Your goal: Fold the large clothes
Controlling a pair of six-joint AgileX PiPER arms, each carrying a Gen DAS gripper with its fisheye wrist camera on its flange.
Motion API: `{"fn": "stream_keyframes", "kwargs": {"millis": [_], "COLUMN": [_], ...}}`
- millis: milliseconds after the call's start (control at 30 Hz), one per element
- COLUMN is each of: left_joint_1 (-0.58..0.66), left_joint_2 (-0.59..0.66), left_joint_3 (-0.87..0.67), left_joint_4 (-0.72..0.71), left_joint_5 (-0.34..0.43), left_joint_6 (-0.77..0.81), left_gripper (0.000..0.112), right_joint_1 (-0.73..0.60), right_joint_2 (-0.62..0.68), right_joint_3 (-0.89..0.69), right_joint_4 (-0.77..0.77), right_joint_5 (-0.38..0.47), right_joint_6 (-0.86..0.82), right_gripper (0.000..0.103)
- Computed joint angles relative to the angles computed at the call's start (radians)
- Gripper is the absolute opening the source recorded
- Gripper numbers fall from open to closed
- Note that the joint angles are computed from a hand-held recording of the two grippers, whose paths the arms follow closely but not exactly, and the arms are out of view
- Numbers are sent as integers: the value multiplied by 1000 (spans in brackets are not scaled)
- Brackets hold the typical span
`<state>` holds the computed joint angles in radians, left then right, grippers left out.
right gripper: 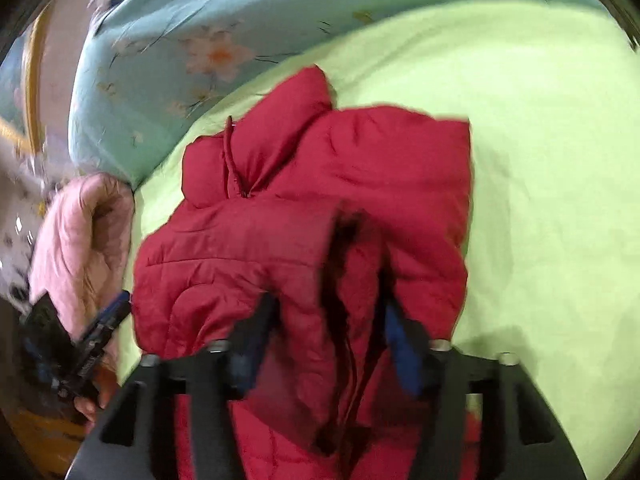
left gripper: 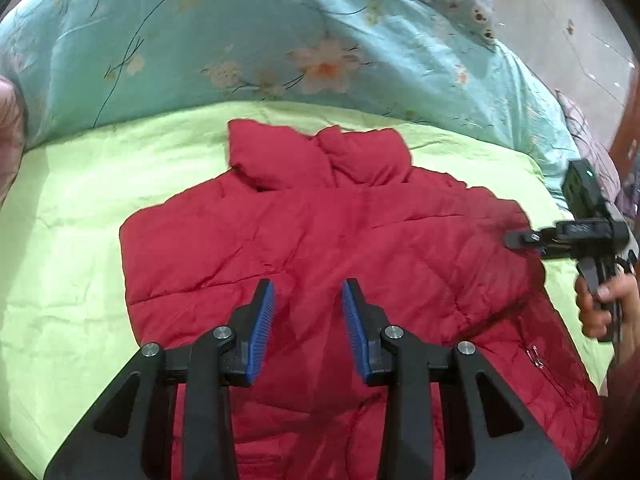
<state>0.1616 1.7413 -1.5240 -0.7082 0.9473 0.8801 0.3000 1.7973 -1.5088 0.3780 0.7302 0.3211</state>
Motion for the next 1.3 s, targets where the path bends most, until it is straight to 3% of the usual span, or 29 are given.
{"fn": "stream_keyframes", "kwargs": {"millis": [100, 133, 167, 233, 300, 333, 400, 467, 600, 700, 800, 833, 900, 967, 1000, 1067, 1100, 1200, 1300], "left_joint_1": [-8, -14, -18, -20, -20, -21, -21, -21, -14, -22, -54, -64, -71, -48, -30, -3, 5, 16, -4], "left_joint_2": [39, 56, 76, 97, 104, 100, 97, 92, 77, 84, 100, 113, 141, 176, 194, 217, 221, 232, 195], "left_joint_3": [-43, -57, -74, -88, -86, -78, -77, -74, -75, -101, -116, -123, -140, -157, -165, -172, -173, -179, -119], "left_joint_4": [19, 38, 50, 72, 78, 82, 84, 89, 54, 45, 86, 110, 154, 136, 111, 76, 60, 30, 49], "left_joint_5": [6, 4, 2, 2, 2, -6, -4, -6, -1, 17, 5, 1, -8, 8, 25, 42, 50, 68, 4], "left_joint_6": [-34, -52, -64, -84, -86, -87, -88, -89, -71, -81, -115, -127, -154, -137, -118, -89, -80, -78, -65], "left_gripper": [33, 33, 33, 33, 33, 33, 33, 33, 33, 33, 33, 33, 33, 31, 30, 22, 22, 22, 22], "right_joint_1": [17, 31, 45, 89, 126, 136, 155, 191, 327, 379, 419, 427, 449, 450, 429, 374, 356, 298, 294], "right_joint_2": [-39, -45, -50, -75, -97, -94, -49, -26, -110, -36, 137, 216, 353, 413, 398, 303, 248, 126, 107], "right_joint_3": [81, 88, 85, 57, 28, 9, -61, -96, -26, -132, -337, -437, -617, -657, -617, -438, -339, -145, -118], "right_joint_4": [42, 24, 11, -117, -253, -320, -451, -602, -937, -907, -832, -780, -796, -885, -873, -815, -827, -790, -819], "right_joint_5": [-67, -74, -72, -70, -60, -36, 83, 182, 151, 110, 140, 162, 285, 363, 356, 246, 201, 79, 71], "right_joint_6": [-36, -29, -27, 57, 151, 218, 338, 487, 790, 698, 545, 470, 421, 470, 494, 551, 599, 644, 701], "right_gripper": [59, 34, 17, 10, 10, 15, 30, 33, 34, 45, 47, 45, 45, 44, 40, 23, 2, 0, 0]}}
